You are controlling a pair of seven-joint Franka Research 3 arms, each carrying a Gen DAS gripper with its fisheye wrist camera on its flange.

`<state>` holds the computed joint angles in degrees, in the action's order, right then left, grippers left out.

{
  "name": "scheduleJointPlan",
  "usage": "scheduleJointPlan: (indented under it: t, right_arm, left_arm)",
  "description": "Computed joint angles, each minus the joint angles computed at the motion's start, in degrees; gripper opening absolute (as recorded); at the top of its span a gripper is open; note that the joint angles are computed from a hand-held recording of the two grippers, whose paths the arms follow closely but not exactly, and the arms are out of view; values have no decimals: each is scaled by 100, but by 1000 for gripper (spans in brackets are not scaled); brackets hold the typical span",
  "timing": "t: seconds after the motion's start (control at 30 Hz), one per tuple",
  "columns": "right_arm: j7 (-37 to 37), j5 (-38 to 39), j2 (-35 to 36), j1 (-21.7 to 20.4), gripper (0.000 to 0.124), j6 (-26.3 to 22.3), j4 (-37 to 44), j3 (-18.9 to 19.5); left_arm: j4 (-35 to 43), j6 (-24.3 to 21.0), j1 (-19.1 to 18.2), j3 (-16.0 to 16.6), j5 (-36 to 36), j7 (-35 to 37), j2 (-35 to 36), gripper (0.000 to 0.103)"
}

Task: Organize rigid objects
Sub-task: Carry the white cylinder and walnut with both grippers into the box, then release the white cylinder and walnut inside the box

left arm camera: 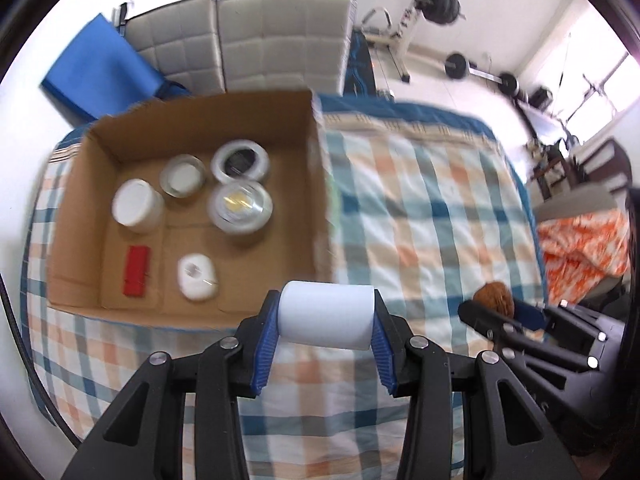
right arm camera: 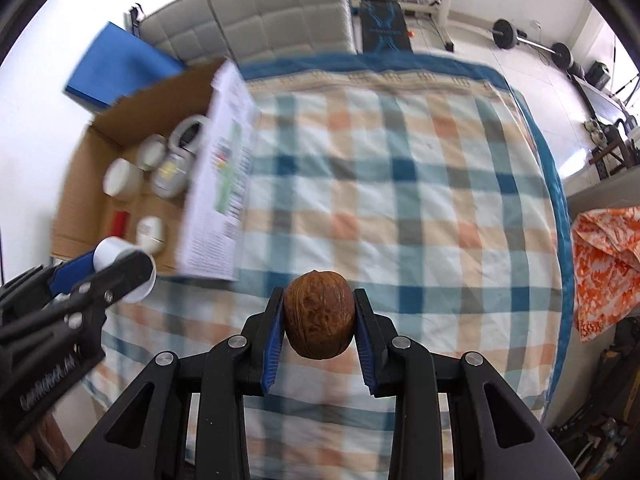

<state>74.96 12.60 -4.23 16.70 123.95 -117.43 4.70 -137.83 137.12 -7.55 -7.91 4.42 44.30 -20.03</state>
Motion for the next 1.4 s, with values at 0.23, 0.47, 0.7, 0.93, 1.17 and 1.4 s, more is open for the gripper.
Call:
scheduleJointPlan:
  t: [0.23, 0.47, 0.7, 0.93, 1.17, 1.4]
  right_arm:
    - [404, 586, 411, 437, 34, -242, 636, 303]
    - [1233, 783, 1523, 901, 34, -581, 1417, 477]
    - [2154, 94, 2452, 1377, 35, -667, 2011, 405]
    - [2718, -321, 2953, 1621, 35, -838, 2431, 341]
    - [2930, -404, 3350, 1716, 35, -1005, 2873, 328]
    - [3056, -328, 3498, 1717, 34, -1026, 2954, 306]
  left_arm:
    - [-583, -286, 538, 640, 52, 669, -895, 39]
    - [-806, -489, 1103, 1439, -594, 1900, -535, 39]
    - [-724, -502, 1677, 1529, -1036, 2772, 521, 39]
    - [-512, -262, 1953, 1201, -1093, 3145, 996, 39]
    - [-164, -351, 2112, 1094, -1259, 3415, 1530, 39]
    - [-20, -293, 2205, 1035, -1344, 3452, 1767, 39]
